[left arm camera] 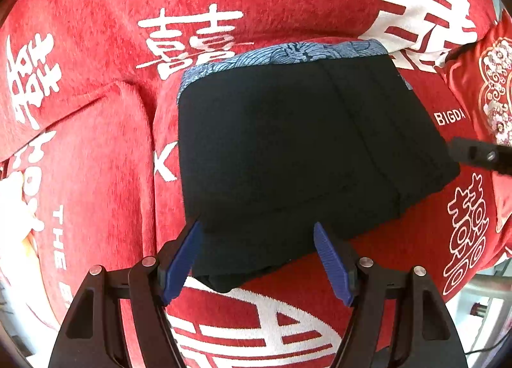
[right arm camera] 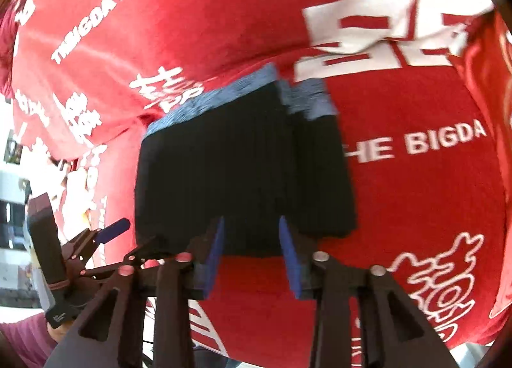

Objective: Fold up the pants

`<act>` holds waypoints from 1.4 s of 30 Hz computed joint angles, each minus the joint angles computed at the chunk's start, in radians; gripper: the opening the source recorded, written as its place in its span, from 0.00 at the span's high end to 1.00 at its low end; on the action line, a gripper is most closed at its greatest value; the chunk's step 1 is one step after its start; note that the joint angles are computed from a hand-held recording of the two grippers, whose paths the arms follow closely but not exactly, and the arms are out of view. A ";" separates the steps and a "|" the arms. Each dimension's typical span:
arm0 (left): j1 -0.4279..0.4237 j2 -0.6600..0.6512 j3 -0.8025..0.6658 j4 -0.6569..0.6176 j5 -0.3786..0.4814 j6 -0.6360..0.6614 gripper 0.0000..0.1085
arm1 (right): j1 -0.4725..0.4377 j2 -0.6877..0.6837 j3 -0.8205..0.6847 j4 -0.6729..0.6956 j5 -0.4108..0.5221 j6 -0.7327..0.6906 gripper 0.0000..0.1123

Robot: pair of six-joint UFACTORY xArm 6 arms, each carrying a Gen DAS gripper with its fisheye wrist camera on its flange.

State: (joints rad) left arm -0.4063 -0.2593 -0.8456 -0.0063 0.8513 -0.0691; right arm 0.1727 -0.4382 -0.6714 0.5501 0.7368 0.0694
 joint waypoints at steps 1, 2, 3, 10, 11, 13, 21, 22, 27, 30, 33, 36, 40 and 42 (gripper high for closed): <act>0.004 -0.002 -0.001 -0.002 0.003 0.005 0.33 | 0.020 0.018 -0.009 -0.006 -0.007 0.014 0.63; 0.011 -0.008 0.003 -0.003 0.005 0.013 0.33 | 0.037 0.035 -0.015 -0.018 -0.015 0.030 0.63; 0.018 -0.013 0.006 -0.008 0.008 0.022 0.33 | 0.052 0.046 -0.016 -0.043 -0.021 0.053 0.62; 0.069 -0.036 0.026 -0.039 0.037 0.083 0.33 | 0.087 0.064 0.007 -0.148 -0.042 0.180 0.62; 0.077 -0.040 0.031 -0.038 0.041 0.089 0.33 | 0.092 0.070 0.002 -0.166 -0.040 0.195 0.62; 0.092 -0.051 0.043 -0.045 0.043 0.105 0.25 | 0.102 0.085 -0.013 -0.202 -0.037 0.225 0.60; 0.140 -0.074 0.065 -0.065 0.040 0.161 0.08 | 0.154 0.113 -0.037 -0.335 -0.055 0.358 0.44; 0.145 -0.071 0.066 -0.062 0.040 0.164 0.08 | 0.161 0.113 -0.038 -0.352 -0.055 0.373 0.41; 0.167 -0.043 0.056 -0.061 0.056 0.156 0.08 | 0.185 0.121 -0.050 -0.402 -0.040 0.395 0.35; 0.171 -0.030 0.043 -0.056 0.057 0.135 0.08 | 0.185 0.118 -0.051 -0.397 -0.027 0.372 0.34; 0.171 -0.010 0.025 -0.052 0.056 0.112 0.08 | 0.172 0.119 -0.065 -0.366 -0.006 0.342 0.34; 0.162 0.028 -0.012 -0.038 0.070 0.074 0.08 | 0.144 0.119 -0.085 -0.297 0.025 0.278 0.34; 0.141 0.062 -0.058 -0.019 0.078 0.028 0.08 | 0.094 0.113 -0.105 -0.237 0.076 0.205 0.34; 0.131 0.076 -0.078 -0.008 0.081 0.009 0.08 | 0.073 0.100 -0.099 -0.227 0.086 0.182 0.33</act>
